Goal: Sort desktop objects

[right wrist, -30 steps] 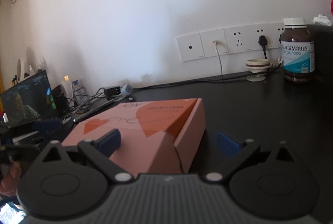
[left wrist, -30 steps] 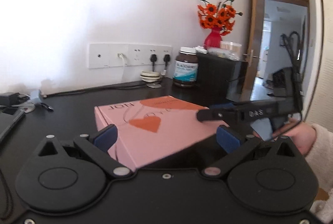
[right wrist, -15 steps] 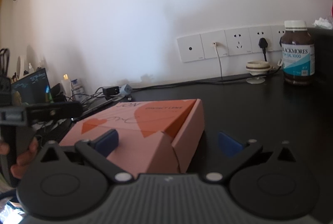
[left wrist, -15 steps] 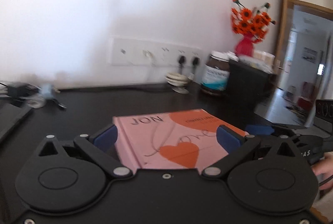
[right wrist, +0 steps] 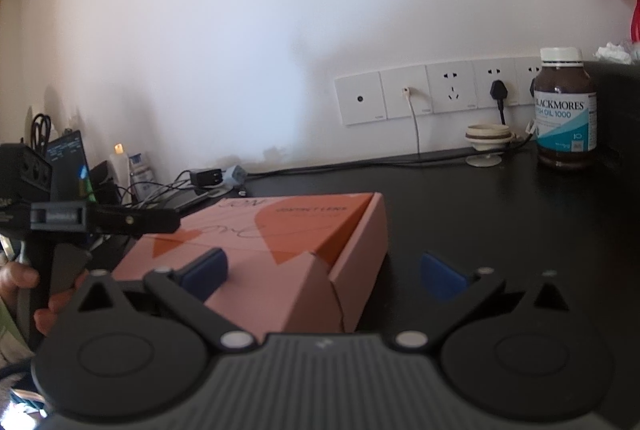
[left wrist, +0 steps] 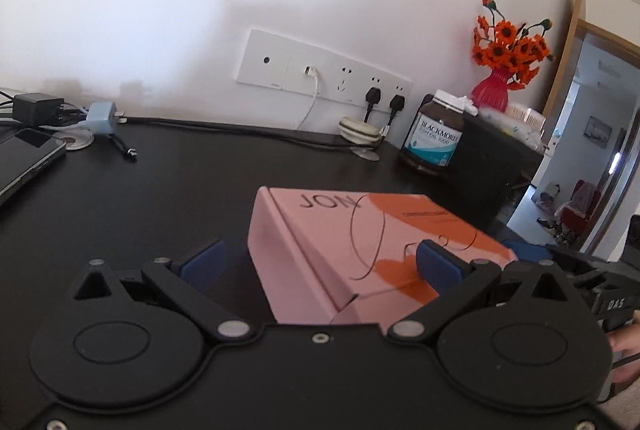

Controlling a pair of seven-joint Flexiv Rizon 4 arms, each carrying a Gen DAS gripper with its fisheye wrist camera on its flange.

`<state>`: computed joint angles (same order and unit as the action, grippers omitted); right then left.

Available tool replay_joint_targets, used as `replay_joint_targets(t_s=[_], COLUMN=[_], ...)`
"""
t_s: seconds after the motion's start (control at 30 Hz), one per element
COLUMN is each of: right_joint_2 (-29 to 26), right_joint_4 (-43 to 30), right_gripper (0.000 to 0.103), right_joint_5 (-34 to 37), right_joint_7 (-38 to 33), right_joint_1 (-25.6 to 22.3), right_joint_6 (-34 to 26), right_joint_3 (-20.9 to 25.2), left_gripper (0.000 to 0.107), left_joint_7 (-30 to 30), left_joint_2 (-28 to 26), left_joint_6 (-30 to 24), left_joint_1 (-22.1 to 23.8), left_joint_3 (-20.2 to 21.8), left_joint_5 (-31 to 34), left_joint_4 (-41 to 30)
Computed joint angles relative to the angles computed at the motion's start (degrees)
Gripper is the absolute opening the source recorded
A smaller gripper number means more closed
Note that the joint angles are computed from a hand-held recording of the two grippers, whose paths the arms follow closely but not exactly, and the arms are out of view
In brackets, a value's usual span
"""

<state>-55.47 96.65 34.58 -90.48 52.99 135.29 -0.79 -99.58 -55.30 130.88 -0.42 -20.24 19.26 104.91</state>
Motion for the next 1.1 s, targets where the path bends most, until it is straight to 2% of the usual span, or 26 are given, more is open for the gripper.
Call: replay_joint_targets(t_s=[0.17,0.37,0.67,1.1], right_joint_2=[-0.17,-0.26,0.04,0.22], right_joint_4=[-0.79,-1.76,-1.74,-1.51], right_gripper=[0.102,0.102,0.102,0.102], right_joint_5=[2.28,4.68,4.6,4.07], right_joint_7=[-1.56,-3.88,-4.2,-3.49], right_joint_1=[1.3,1.98,1.22,0.93], right_joint_6=[-0.3,-0.64,-0.74,-1.19], right_joint_3=[-1.11,-1.38,-0.32,-0.16], left_gripper=[0.103,0.103,0.103,0.103], left_joint_7=[0.59,-0.7,1.2,2.69], left_joint_2=[0.17,-0.67,-0.55,-0.46], left_joint_6=[0.67,-0.33,2.68,3.99], left_joint_1=[-1.21,0.79,-2.41,-3.99], left_joint_3=[1.18,-0.77,2.45,3.83], left_joint_5=[-1.21,0.7,-1.75,-3.26], left_joint_4=[0.05,-0.34,-0.24,-0.03])
